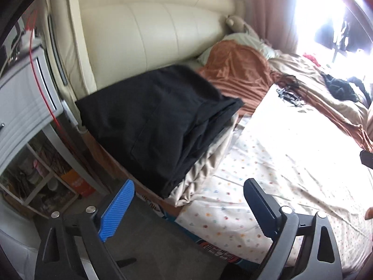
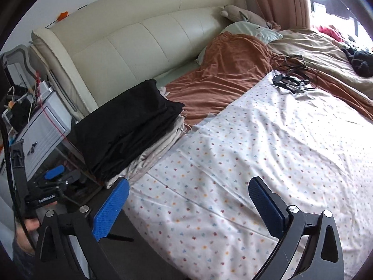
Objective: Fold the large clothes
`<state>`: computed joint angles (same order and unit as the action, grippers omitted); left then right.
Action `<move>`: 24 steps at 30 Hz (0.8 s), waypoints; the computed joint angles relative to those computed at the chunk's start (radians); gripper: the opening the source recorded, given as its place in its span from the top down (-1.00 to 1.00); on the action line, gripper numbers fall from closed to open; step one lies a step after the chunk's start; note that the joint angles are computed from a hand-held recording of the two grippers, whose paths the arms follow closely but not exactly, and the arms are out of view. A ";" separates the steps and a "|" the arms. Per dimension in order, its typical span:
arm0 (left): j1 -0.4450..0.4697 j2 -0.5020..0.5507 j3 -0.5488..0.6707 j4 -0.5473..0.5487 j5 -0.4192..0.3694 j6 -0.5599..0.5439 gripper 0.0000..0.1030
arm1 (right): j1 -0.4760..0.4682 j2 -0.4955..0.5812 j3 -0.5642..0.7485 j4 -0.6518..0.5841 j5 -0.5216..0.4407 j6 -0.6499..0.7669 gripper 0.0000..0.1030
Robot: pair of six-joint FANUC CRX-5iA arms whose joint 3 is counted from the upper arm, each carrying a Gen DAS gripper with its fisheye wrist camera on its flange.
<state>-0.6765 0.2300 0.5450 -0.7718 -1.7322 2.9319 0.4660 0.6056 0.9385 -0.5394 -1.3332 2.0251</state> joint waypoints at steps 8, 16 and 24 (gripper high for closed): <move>-0.131 0.065 0.129 -0.123 -0.072 -0.014 -0.90 | -0.065 -0.140 -0.174 -0.003 0.063 0.044 -0.99; -0.255 0.129 0.242 -0.222 -0.109 -0.041 -0.97 | -0.130 -0.293 -0.369 -0.027 0.151 0.111 -0.99; -0.381 0.189 0.317 -0.335 -0.134 -0.061 -0.99 | -0.198 -0.447 -0.575 -0.076 0.269 0.221 -0.99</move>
<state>-1.0579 0.4188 0.8617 -1.1071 -1.8657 2.8707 0.2676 0.1585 0.3640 -0.6151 -1.0640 2.2460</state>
